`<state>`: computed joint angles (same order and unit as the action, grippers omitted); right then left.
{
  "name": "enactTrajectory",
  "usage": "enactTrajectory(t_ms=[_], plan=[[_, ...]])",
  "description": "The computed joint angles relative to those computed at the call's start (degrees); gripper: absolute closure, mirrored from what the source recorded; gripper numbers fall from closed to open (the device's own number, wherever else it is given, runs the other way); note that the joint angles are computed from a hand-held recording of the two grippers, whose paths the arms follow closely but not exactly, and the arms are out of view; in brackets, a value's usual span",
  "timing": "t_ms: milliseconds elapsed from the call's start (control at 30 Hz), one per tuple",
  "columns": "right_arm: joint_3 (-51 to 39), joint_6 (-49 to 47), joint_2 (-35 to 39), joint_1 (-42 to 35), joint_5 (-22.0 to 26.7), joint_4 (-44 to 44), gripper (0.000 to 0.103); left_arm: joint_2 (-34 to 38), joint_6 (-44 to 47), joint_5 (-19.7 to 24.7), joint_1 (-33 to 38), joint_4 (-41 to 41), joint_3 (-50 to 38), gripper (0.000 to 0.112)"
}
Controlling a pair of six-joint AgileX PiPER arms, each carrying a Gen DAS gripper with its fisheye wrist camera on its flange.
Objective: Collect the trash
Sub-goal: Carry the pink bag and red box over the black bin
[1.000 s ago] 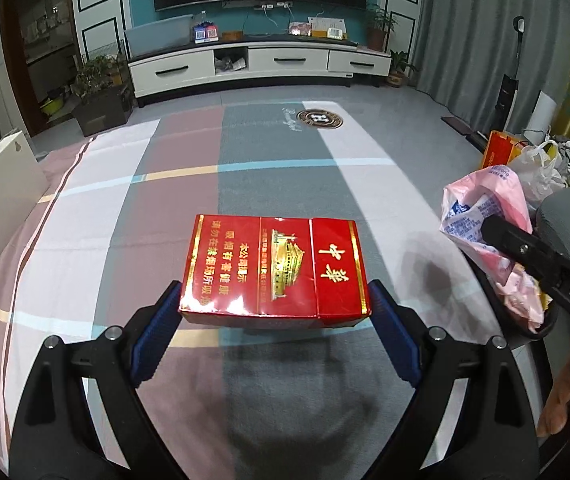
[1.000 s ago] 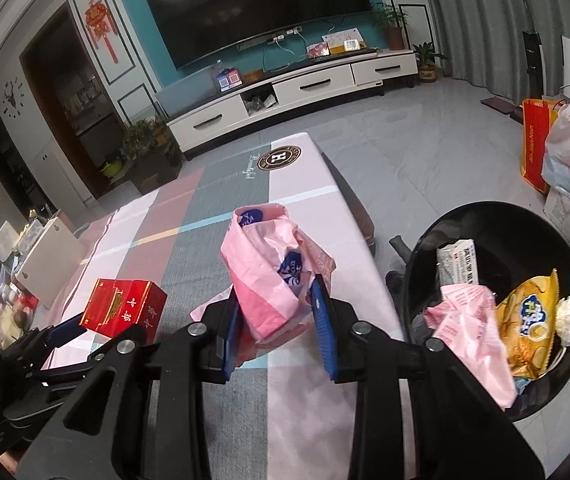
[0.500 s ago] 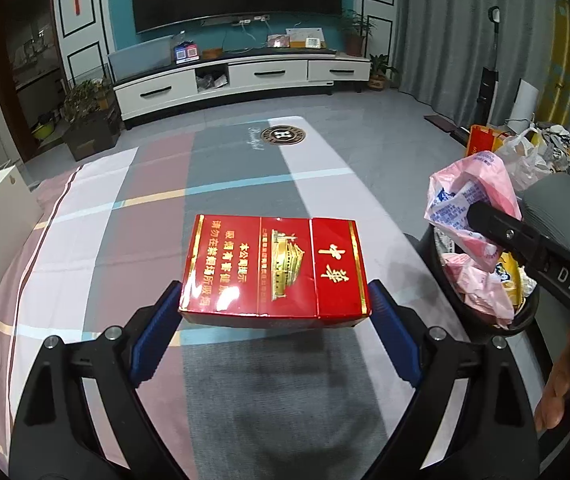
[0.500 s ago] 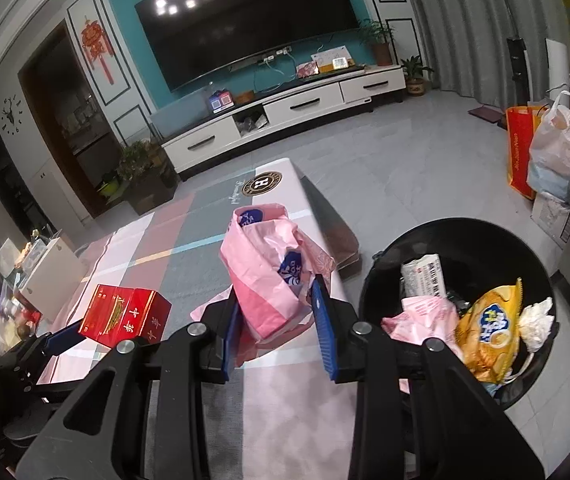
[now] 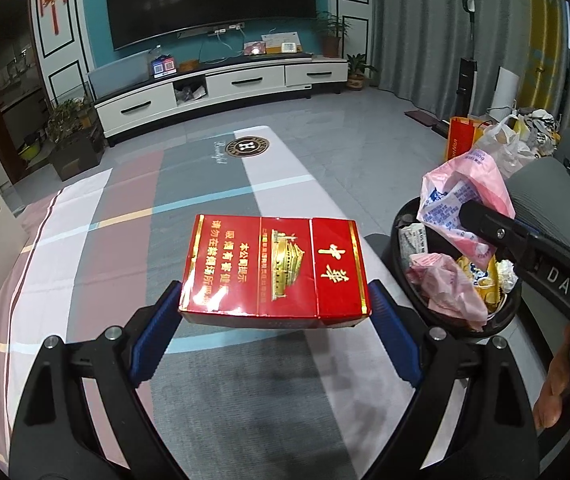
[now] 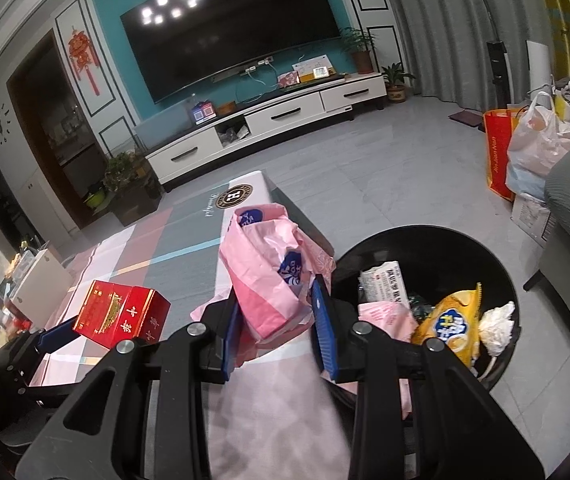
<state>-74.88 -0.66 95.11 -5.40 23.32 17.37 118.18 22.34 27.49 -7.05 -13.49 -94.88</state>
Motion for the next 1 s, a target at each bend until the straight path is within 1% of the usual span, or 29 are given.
enactTrajectory(t_ms=[733,1000], plan=[[4.98,-5.89,-4.11,-8.34,-0.04,4.52,0.069,-0.84,-2.06,-1.12,-7.18,2.70,0.30,0.022],[6.19,-6.82,-4.95,-11.45,0.30,4.84,0.069,0.37,-4.12,-0.65,-10.03,4.92,-1.85,0.022]])
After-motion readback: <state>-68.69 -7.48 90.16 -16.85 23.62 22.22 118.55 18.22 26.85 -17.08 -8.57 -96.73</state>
